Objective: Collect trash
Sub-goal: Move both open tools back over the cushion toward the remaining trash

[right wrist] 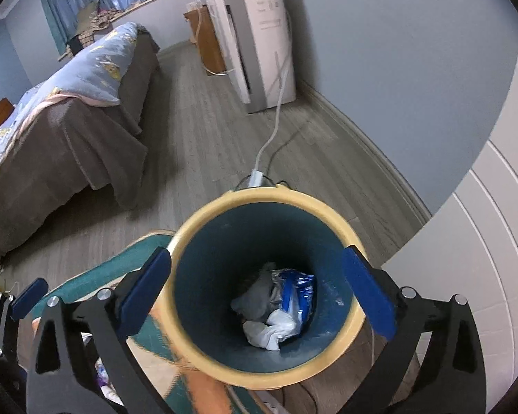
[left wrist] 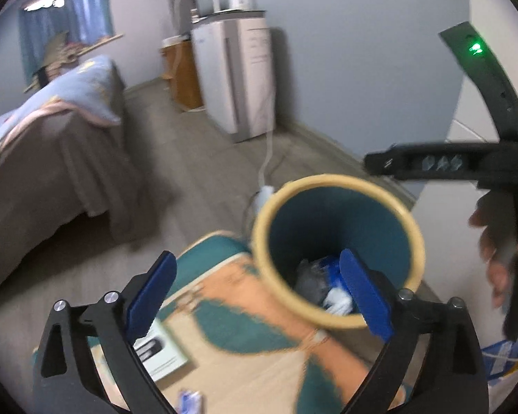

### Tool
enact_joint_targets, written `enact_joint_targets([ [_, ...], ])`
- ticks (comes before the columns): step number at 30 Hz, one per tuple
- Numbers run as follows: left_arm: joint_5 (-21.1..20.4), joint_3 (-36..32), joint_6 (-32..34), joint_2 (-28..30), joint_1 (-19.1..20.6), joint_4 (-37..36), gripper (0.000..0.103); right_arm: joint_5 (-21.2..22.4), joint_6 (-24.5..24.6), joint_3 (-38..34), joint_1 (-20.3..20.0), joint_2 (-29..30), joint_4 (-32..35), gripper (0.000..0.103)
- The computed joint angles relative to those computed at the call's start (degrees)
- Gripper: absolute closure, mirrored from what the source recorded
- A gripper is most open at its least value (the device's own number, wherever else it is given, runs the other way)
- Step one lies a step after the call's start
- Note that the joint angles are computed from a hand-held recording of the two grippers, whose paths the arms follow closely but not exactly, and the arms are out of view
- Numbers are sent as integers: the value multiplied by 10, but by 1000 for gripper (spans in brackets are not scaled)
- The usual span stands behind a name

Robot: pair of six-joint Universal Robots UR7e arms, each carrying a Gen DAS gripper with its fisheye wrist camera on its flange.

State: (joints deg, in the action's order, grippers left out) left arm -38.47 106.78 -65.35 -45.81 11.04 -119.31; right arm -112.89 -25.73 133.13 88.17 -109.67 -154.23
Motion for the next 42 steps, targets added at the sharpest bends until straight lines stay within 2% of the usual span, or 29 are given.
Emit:
enact_joint_targets([
  [3, -9, 18, -71, -33, -14, 64, 7, -17, -1, 7, 23, 1, 2, 6],
  [8, -46, 37, -200, -90, -49, 212, 6, -60, -4, 30, 76, -5, 14, 6],
  [13, -91, 43, -327, -133, -94, 349, 5, -129, 12, 67, 166, -9, 29, 6],
  [17, -137, 45, -407, -150, -131, 444, 5, -128, 40, 84, 208, -29, 95, 6],
  [22, -203, 53, -481, -162, -169, 512, 5, -130, 111, 96, 235, -46, 152, 6],
  [29, -254, 83, -503, -178, -204, 536, 5, -194, 166, 123, 284, -35, 165, 6],
  [35, -299, 135, -552, -224, -216, 494, 5, -194, 144, 151, 309, -35, 166, 6],
  [39, -328, 158, -612, -256, -228, 497, 5, -227, 108, 173, 326, -26, 133, 6],
  [42, -332, 175, -639, -280, -244, 487, 5, -197, 112, 176, 310, -48, 158, 6],
])
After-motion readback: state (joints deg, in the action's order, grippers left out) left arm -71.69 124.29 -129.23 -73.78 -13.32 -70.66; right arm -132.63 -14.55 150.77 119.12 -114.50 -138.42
